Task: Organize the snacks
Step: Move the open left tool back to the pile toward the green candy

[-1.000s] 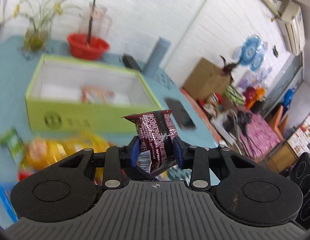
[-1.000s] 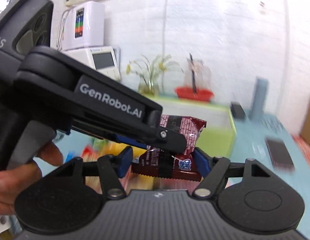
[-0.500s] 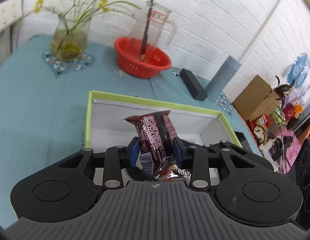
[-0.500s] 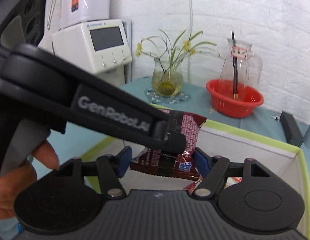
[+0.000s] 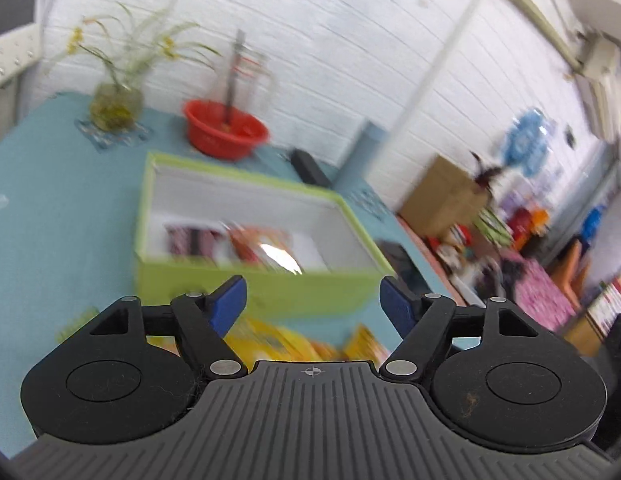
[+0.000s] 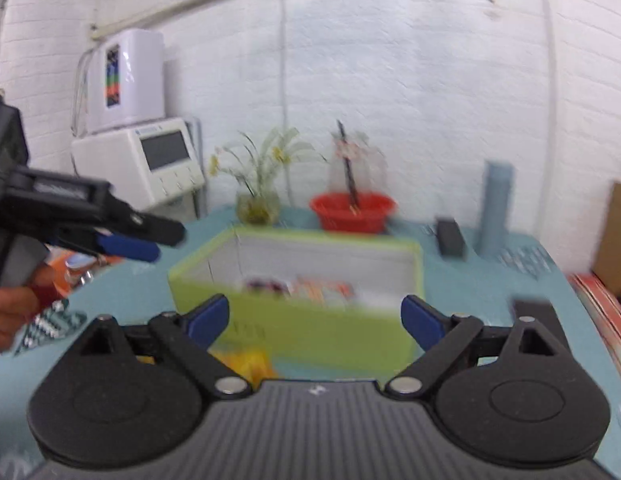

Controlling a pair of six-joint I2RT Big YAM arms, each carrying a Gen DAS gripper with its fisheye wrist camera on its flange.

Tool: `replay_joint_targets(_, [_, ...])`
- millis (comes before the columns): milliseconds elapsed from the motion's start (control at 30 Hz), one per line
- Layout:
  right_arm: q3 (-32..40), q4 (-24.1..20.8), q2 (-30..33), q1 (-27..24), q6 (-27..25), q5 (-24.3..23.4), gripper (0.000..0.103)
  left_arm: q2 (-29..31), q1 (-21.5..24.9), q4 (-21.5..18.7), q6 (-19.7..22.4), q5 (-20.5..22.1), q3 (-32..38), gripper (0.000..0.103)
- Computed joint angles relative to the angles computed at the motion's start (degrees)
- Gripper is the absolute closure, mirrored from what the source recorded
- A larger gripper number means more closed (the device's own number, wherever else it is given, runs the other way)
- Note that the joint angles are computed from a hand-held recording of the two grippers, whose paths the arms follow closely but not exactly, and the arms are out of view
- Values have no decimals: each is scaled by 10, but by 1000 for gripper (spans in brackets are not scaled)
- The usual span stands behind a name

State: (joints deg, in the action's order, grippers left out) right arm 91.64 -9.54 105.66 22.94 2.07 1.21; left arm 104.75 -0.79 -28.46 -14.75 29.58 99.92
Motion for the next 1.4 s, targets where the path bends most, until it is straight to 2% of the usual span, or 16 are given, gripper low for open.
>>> replay_joint_targets(67, [-105, 13, -62, -3, 25, 18, 11, -23, -20, -8, 16, 37, -44, 46])
replay_joint_targets(167, [-211, 22, -118, 1, 67, 41, 11, -41, -58, -15, 30, 74, -95, 46])
replay_joint_targets(300, [-291, 49, -147, 9, 114, 30, 11, -32, -105, -31, 19, 67, -118, 51])
replay_joint_targets(400, [-298, 59, -138, 14, 117, 33, 11, -19, -124, -48, 2, 53, -119, 52])
replay_joint_targets(567, [-283, 63, -120, 22, 104, 67, 11, -15, -140, -60, 18, -23, -119, 50])
replay_joint_targets(700, [-308, 111, -122, 30, 117, 91, 10, -12, -142, -56, 28, -43, -120, 42])
replay_joint_targets(800, [-308, 99, -125, 32, 69, 90, 11, -9, -140, -57, 36, -40, -117, 45])
replay_joint_targets(867, [-291, 63, -126, 31, 79, 98, 11, -12, -137, -53, 40, -29, -119, 48])
replay_joint_targets(1000, [-295, 86, -131, 29, 73, 83, 12, -22, -135, -40, 48, -13, -125, 49])
replay_joint_targets(1133, [-277, 66, -119, 31, 68, 87, 19, -15, -137, -48, 62, -9, -117, 53])
replay_joint_targets(1200, [-271, 57, -114, 31, 68, 82, 32, -8, -139, -59, 69, -4, -109, 59])
replay_joint_targets(1267, [-267, 60, -110, 35, 59, 95, 34, -2, -142, -64, 72, 3, -103, 62])
replay_joint_targets(1300, [-266, 60, -108, 35, 58, 98, 40, 3, -143, -71, 77, 7, -97, 65])
replay_joint_targets(1333, [-265, 62, -107, 34, 61, 97, 43, 9, -144, -84, 83, 9, -89, 76])
replay_joint_targets(1367, [-264, 63, -106, 34, 59, 99, 49, 15, -144, -98, 86, 11, -82, 79])
replay_joint_targets(1400, [-263, 66, -105, 34, 53, 100, 60, 13, -144, -86, 80, 5, -88, 86])
